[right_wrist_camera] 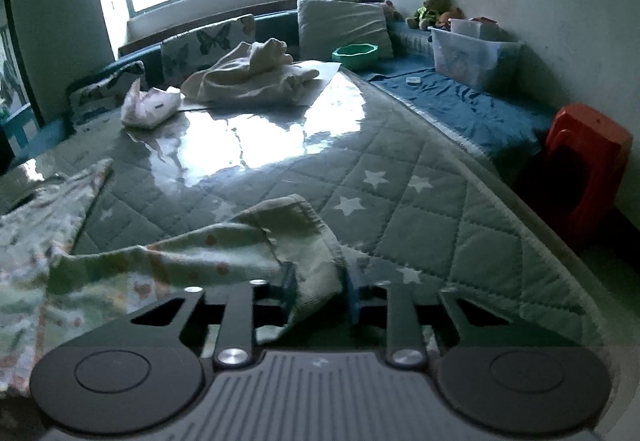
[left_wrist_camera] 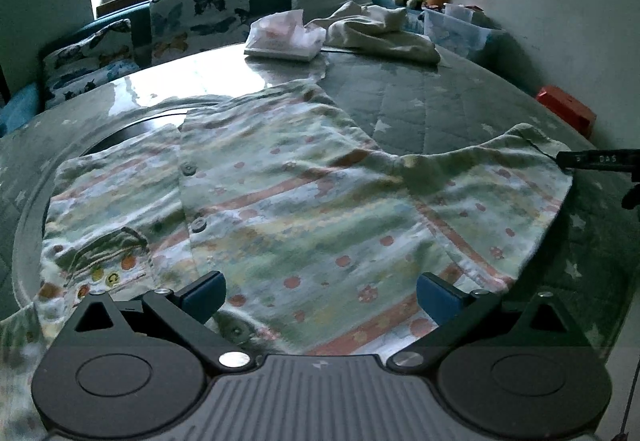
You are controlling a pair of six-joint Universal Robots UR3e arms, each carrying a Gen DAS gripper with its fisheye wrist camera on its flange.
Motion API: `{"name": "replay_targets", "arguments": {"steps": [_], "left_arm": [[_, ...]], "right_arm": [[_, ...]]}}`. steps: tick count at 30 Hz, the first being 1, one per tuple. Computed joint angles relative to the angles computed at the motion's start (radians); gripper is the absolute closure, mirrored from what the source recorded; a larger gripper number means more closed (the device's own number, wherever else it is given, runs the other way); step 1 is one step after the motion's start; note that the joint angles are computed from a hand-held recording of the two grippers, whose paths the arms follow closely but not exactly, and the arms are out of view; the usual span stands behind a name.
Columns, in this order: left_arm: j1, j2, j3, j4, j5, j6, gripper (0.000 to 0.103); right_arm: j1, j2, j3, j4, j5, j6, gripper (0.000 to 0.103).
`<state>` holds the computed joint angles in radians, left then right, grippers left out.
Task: Fold clothes
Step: 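Grasp the garment sleeve edge with the right gripper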
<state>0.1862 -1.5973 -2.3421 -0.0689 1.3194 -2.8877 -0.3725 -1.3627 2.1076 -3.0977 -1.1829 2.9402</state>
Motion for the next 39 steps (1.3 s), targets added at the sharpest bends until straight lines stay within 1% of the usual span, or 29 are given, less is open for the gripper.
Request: {"name": "replay_targets", "arguments": {"steps": [2, 5, 11, 15, 19, 23, 28, 34, 39], "left_arm": [[0.008, 0.004, -0.006, 0.000, 0.000, 0.000, 0.000], [0.029, 0.018, -0.020, -0.002, -0.008, -0.002, 0.000], [0.090, 0.054, -0.055, -0.007, -0.034, 0.000, 0.000], [0.140, 0.086, -0.086, -0.005, -0.051, 0.002, 0.000], [0.210, 0.136, -0.121, -0.022, -0.089, 0.011, 0.000], [0.286, 0.187, -0.158, -0.039, -0.136, 0.028, 0.000], [0.402, 0.275, -0.213, -0.082, -0.207, 0.061, 0.000], [0.548, 0.382, -0.266, -0.172, -0.288, 0.113, 0.000], [0.677, 0.464, -0.302, -0.272, -0.355, 0.174, 0.000]], "right_arm": [[-0.005, -0.012, 0.010, -0.008, 0.024, 0.003, 0.089], [-0.006, -0.042, 0.026, -0.018, 0.065, 0.004, 0.092], [0.017, -0.111, 0.016, 0.025, 0.150, 0.003, 0.094], [0.061, -0.148, -0.020, 0.076, 0.205, 0.003, 0.094], [0.128, -0.164, -0.070, 0.129, 0.242, 0.008, 0.095], [0.214, -0.150, -0.144, 0.173, 0.250, 0.017, 0.095], [0.353, -0.091, -0.268, 0.218, 0.242, 0.021, 0.095], [0.502, -0.006, -0.390, 0.250, 0.219, 0.031, 0.095], [0.589, 0.051, -0.454, 0.279, 0.193, 0.033, 0.095]]}}
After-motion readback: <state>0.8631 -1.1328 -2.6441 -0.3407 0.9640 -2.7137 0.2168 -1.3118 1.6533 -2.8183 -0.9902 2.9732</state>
